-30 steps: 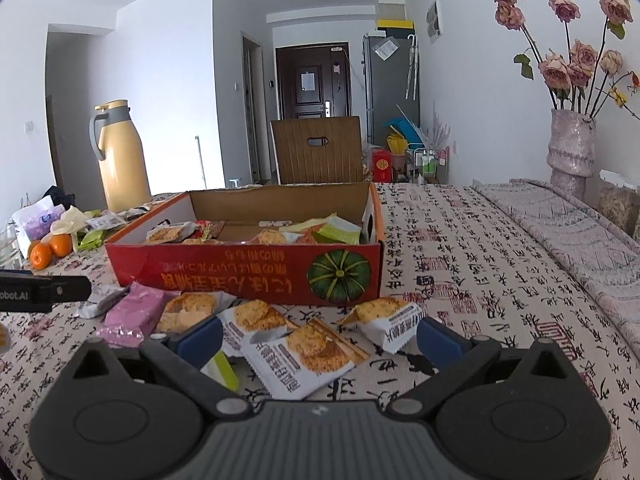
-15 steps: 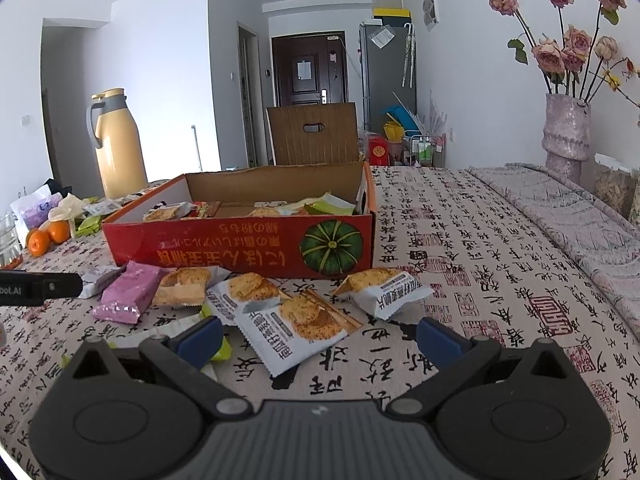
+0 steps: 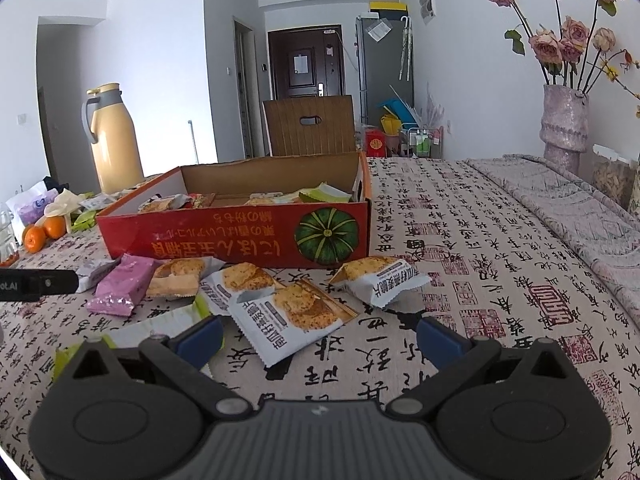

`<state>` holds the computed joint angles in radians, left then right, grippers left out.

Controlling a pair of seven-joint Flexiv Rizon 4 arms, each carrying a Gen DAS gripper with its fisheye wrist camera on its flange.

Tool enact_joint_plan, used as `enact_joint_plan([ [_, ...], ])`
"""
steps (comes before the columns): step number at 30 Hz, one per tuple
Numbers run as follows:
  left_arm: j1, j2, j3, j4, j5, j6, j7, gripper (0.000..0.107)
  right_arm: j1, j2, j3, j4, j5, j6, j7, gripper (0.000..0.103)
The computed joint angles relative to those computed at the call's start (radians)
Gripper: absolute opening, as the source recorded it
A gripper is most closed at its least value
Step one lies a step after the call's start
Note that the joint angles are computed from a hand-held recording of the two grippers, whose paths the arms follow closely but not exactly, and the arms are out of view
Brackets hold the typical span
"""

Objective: Organize snacks
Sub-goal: 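Withdraw both tools from the box toward the remaining snacks, then grasp a white cookie packet with the right gripper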

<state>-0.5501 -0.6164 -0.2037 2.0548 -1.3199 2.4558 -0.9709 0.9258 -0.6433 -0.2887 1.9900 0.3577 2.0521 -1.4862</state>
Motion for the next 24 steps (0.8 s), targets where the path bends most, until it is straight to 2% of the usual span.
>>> enact_joint_plan([
  [15, 0.002, -0.001, 0.001, 0.000, 0.002, -0.002, -0.003, 0.103, -0.004, -0.002, 0.004, -0.002, 0.002, 0.001, -0.002, 0.103],
  [24, 0.010, 0.002, 0.008, 0.012, 0.019, -0.010, -0.033, 0.103, -0.036, -0.015, 0.029, -0.022, -0.011, 0.032, -0.012, 0.103],
])
